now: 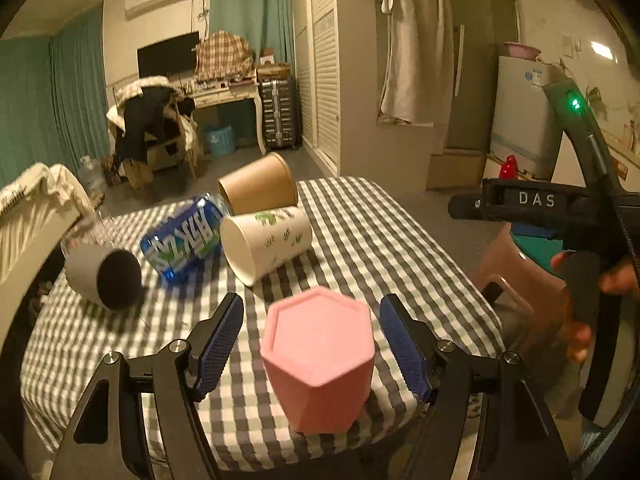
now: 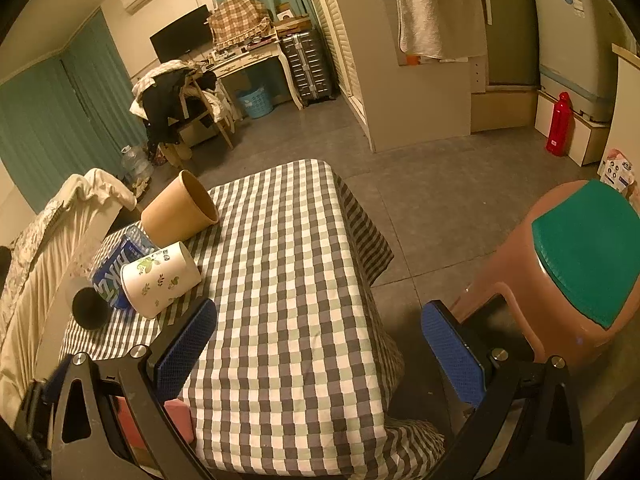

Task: Flip cup upside down
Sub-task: 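Rotate the left tool to turn the pink cup rim-down, then lower the pink cup onto the tablecloth with the left tool and open it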

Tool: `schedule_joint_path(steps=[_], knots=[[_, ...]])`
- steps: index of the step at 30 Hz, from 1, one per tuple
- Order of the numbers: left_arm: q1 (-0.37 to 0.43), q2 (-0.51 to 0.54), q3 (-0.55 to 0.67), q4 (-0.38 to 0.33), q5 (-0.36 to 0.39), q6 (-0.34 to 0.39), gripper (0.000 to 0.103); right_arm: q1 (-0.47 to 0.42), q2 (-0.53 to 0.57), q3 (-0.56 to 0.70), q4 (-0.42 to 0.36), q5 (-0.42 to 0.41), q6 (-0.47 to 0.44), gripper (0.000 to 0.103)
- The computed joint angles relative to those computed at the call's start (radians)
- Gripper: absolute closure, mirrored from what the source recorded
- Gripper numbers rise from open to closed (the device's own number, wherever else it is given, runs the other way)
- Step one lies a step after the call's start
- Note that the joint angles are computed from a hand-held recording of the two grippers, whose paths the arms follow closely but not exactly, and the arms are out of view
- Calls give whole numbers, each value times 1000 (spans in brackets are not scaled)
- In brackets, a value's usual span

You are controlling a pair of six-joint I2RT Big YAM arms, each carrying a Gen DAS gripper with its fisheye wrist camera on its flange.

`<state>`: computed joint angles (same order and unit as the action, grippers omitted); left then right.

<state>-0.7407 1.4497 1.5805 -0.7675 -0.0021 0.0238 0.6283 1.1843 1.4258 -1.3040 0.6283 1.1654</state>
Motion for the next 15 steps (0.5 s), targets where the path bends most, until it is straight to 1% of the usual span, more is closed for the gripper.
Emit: schedule_joint_path(steps=[2, 3, 4, 5, 9, 15], knots=[[3, 1, -4, 0, 13, -4, 33, 4, 10, 9, -7, 2, -1, 0], [4, 3, -4, -1, 21, -3, 37, 3, 12, 11, -9, 1, -1, 0], [5, 5, -1, -5, 26, 0, 46, 3, 15, 12, -10, 1, 0, 0], [6, 8, 0, -7, 30, 2, 49, 4, 17, 14, -13, 2, 2, 0], [14, 14, 12, -8, 43, -1, 49, 5, 20, 16, -14, 3, 2, 0], [37, 56, 75, 17, 7, 4, 49, 5, 37, 28, -14, -1, -12, 0]])
